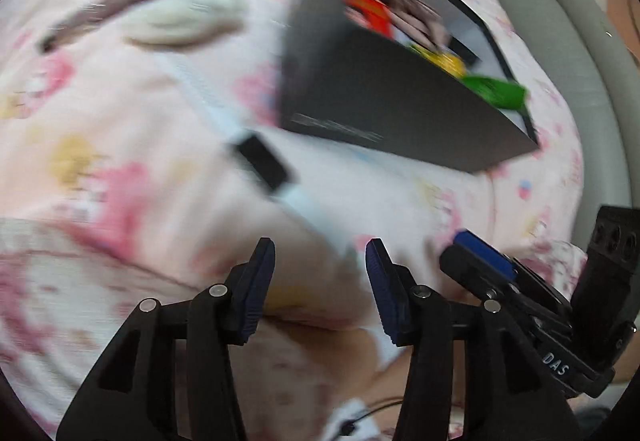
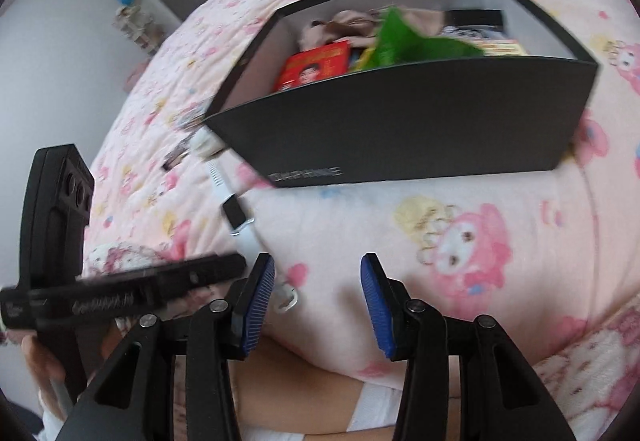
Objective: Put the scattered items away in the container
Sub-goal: 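Move the right tool toward the white smartwatch beside the box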
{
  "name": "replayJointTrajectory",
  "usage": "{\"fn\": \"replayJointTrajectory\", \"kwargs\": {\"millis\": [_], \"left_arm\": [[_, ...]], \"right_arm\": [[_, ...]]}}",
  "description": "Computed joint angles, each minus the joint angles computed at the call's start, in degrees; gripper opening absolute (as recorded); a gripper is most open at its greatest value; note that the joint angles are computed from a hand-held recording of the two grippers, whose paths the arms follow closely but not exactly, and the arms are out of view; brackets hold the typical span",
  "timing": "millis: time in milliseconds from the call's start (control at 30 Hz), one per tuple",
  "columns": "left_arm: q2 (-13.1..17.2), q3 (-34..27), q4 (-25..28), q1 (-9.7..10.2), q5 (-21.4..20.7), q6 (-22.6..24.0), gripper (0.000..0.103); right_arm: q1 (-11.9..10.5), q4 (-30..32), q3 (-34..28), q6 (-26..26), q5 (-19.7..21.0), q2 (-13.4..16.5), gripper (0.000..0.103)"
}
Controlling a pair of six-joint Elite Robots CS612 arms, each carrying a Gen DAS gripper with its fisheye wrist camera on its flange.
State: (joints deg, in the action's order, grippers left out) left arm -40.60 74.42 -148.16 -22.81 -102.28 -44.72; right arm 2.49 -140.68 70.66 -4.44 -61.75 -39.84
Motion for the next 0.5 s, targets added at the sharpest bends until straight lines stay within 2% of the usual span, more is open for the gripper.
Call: {"fn": "replayJointTrajectory", "kwargs": {"millis": [100,167,233,300,367,400,433,467,500], "left_arm": [[-0.6,1.8,-3.6,1.51,-1.8,-3.7,0.047],[-0.4,1.7,-4.3,2.11,0.1,-4.8,0.048],[0.5,0.3,-2.9,2.62,1.9,-3.1,0.05],[2.4,-1.4,-2.9,3.42,-1.1,-4.1,0.049],[3.9,-2.3,-4.5,4.07,-5.9,-5.7,0.049],[4.3,-2.7,-5.0,4.21,-6.4,-5.9,0.05],[4.6,-3.1,-5.4,4.3,-6.3,-6.4,0.049],[4.9,-3.4,-5.6,4.42,-6.6,-7.1,0.05],[5.3,-4.0,-5.2,4.56,-7.1,-7.7,0.05]], "right_arm": [[0.6,1.9,-2.1,-1.1,1.8,1.7,0.042],[1.1,5.8,-5.0,-2.1,3.5,3.8,0.042],[1.7,9.2,-6.2,-3.6,3.1,4.7,0.042],[2.0,10.5,-6.5,-5.8,4.8,5.4,0.046],[2.1,8.0,-5.4,-7.0,5.8,5.2,0.044],[2.2,6.6,-4.9,-6.8,5.2,5.2,0.039],[2.5,4.6,-4.4,-6.3,2.1,5.1,0.025],[3.0,1.9,-3.6,-6.9,-2.1,4.9,0.025],[3.3,1.0,-3.3,-6.9,-3.8,4.8,0.025]]}}
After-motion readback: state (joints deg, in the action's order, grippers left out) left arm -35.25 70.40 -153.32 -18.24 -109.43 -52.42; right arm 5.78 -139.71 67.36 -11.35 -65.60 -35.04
